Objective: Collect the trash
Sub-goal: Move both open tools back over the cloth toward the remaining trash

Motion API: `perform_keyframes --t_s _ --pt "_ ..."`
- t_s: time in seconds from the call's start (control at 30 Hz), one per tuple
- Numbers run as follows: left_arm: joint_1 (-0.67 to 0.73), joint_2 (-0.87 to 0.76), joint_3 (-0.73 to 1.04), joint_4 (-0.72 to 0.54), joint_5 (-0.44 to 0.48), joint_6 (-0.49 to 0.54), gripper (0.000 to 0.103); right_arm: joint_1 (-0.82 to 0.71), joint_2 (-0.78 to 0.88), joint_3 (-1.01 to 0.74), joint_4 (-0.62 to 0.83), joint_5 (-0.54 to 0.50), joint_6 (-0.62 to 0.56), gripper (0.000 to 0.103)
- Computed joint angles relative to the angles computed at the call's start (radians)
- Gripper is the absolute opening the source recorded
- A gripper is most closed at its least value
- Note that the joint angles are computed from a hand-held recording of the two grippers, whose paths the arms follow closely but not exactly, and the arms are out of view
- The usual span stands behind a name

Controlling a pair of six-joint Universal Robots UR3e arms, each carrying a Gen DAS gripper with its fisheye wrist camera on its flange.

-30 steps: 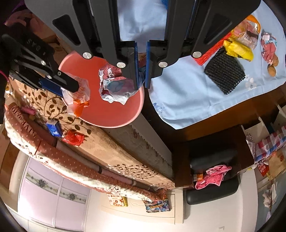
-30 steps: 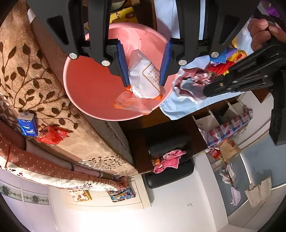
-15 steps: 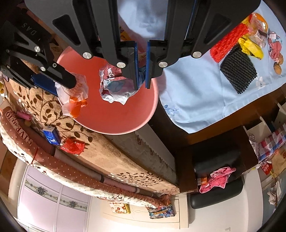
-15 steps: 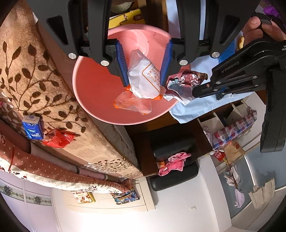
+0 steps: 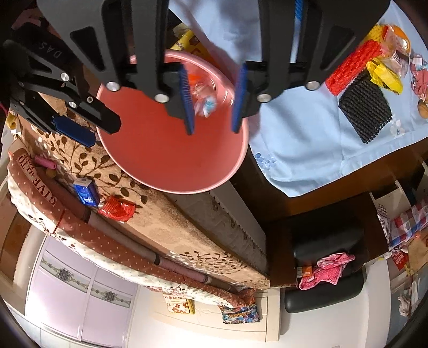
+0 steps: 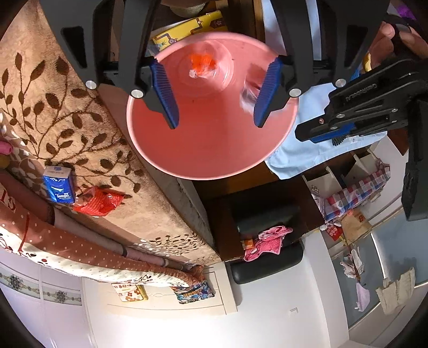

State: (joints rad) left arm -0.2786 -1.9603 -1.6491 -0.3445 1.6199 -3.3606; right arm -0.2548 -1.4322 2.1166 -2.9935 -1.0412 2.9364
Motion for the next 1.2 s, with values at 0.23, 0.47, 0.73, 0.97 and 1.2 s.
perform_keyframes --t_s 0.23,0.47,0.73,0.97,1.2 --pt "0.04 0.106 -0.118 0.045 -0.023 -0.026 0.033 0.008 -0.076 0.031 0.032 -0.013 -0.01 0.058" --pt "0.139 0.343 -0.336 0.059 -0.07 0.036 0.033 0.066 -0.173 0.106 -0.012 -0.047 0.071 0.058" --pt "0.413 0.784 -0.606 -0.096 -0.237 0.219 0.034 0.155 -0.275 0.169 -0.037 -0.134 0.182 0.058" --pt "0.77 1.223 -0.757 -0.432 -0.49 0.444 0.049 0.242 -0.277 0.164 -0.058 -0.179 0.235 0.058" --pt "1.049 1.57 -0.804 -0.886 -0.622 0.714 0.049 0.336 -0.217 0.148 -0.091 -0.174 0.229 0.058"
